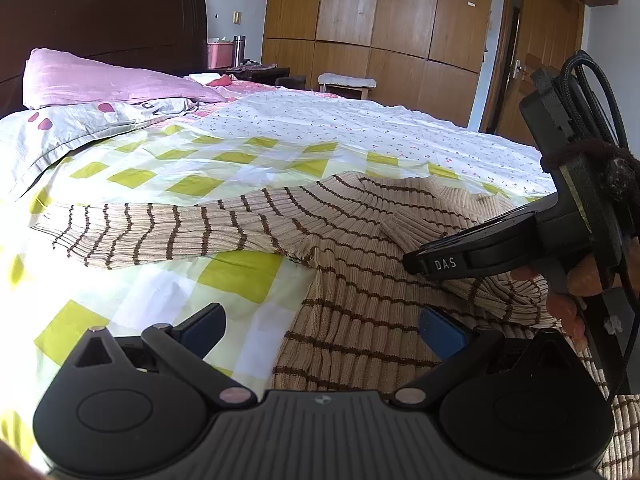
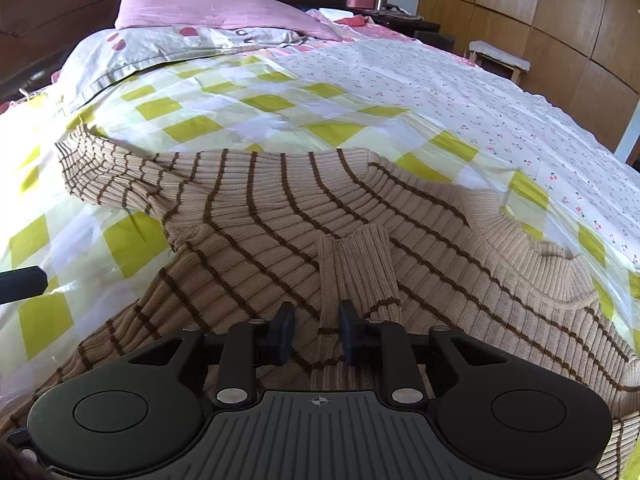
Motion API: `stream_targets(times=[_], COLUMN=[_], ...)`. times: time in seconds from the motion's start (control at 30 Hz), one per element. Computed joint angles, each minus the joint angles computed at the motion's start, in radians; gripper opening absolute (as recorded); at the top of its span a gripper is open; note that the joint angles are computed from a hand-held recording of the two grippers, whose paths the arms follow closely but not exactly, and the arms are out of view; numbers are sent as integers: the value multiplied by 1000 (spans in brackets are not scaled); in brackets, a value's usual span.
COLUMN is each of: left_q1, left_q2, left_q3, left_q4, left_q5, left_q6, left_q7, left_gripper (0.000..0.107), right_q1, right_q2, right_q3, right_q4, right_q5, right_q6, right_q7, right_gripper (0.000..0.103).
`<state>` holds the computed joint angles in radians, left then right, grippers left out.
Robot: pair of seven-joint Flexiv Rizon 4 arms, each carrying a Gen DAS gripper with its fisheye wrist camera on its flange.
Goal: Fold small clothes
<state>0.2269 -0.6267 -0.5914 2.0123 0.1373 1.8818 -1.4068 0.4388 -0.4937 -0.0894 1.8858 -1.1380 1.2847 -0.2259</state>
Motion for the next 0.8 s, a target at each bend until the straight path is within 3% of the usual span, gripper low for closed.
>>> stream_targets(times=[0.03,0.13,0.33,0.47,0.6,0.67,0.73,0.8], left_q1=[1,4,12,14,13,15,17,19], left_q2=[0,-1,-4,-4,-5,-6,-5,-6], left_q3=[0,-3,-12,-13,-12,-14,-16,-18], left_q4=[1,0,1,-1,-2,-3,-2,-3], left_q5=[1,2,7,8,10,10,10,10], left_q6=[2,5,7,5,6,4,2,1], left_q7=[-1,-4,-14,-17,-18,-18,-17,-17], left_gripper=[103,103,103,103,103,103,103,103], right_q1=[3,-10,-31,-70,-90,-64,-38,-12], right_q2=[2,14,57,62,26,13,0,-10], right_q3=[0,0,-50,-33,60,68,67,45], right_q4=[-1,7,17,2,-5,-9,-17,-20], right_q5=[5,20,-144,-243,-53,7,55,65], right_q6=[-17,10,117,153,107,51,-4,-30], right_q7=[2,37,236,330,92,3,-75,-99], right_gripper=[2,0,0,0,6,11,27,28])
